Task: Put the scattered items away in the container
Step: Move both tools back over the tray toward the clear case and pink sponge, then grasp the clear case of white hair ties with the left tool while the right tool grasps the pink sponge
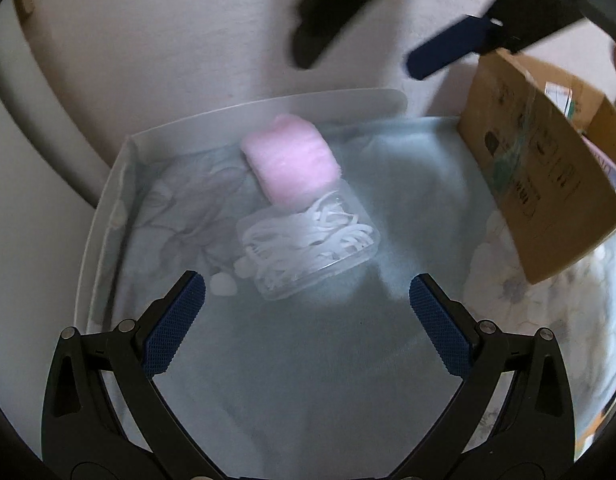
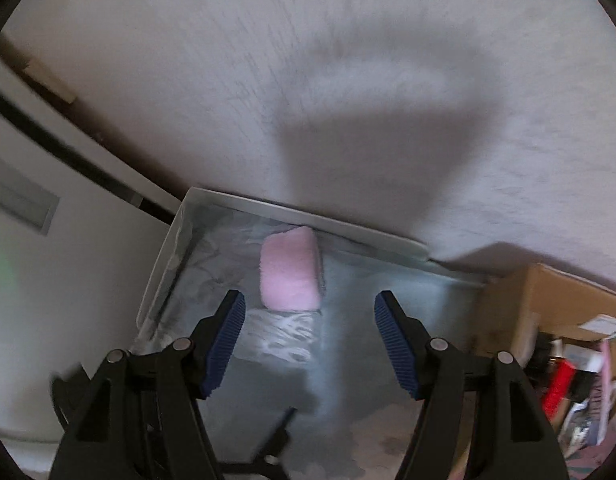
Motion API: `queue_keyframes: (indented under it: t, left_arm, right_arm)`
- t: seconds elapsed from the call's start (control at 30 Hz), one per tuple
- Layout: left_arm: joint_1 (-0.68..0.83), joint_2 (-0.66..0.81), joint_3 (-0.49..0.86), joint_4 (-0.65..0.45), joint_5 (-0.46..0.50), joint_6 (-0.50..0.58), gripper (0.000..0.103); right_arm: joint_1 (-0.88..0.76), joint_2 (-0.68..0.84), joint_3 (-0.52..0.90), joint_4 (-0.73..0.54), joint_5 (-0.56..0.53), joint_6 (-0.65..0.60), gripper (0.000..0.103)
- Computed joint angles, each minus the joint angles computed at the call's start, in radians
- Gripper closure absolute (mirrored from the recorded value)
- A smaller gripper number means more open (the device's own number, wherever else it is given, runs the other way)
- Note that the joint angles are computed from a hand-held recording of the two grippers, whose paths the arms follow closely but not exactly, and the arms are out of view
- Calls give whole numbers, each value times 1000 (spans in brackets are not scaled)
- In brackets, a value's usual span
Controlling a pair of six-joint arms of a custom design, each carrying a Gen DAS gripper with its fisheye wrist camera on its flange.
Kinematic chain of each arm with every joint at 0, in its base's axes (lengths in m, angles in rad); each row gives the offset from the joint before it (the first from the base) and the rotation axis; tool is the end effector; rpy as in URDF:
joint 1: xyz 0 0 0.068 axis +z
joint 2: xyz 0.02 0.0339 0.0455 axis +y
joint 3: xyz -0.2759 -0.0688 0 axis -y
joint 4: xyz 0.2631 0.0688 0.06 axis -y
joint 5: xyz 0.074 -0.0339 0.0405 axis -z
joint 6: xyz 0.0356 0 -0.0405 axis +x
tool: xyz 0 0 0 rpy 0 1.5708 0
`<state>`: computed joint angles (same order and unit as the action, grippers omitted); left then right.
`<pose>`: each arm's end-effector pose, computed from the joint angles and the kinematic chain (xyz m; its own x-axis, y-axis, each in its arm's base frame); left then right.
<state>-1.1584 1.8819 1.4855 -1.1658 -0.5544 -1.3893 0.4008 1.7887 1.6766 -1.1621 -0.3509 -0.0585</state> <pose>0.1660 -0.3326 0.2257 -0.8367 -0.1739 -0.5193 -0.2539 0.9633 0.0866 0.3444 0.1592 0.3103 -0.8522 -0.4207 -0.3110 -0.5096 0.8022 0.3111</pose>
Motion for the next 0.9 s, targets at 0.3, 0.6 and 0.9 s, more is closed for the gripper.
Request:
queue_keyframes:
  t: [0.3,0.6,0.9]
  left_arm:
    - [53,94,89,-3,-1,114,1]
    - [112,81,40,91,73,96,1]
    - [139,22,-55,194,89,42,16]
  right_arm:
    - [53,46,67,-38,45,-41,40]
    - [33,48,69,-29,40,-69,40]
    - [17,44,42,9,9,-63,40]
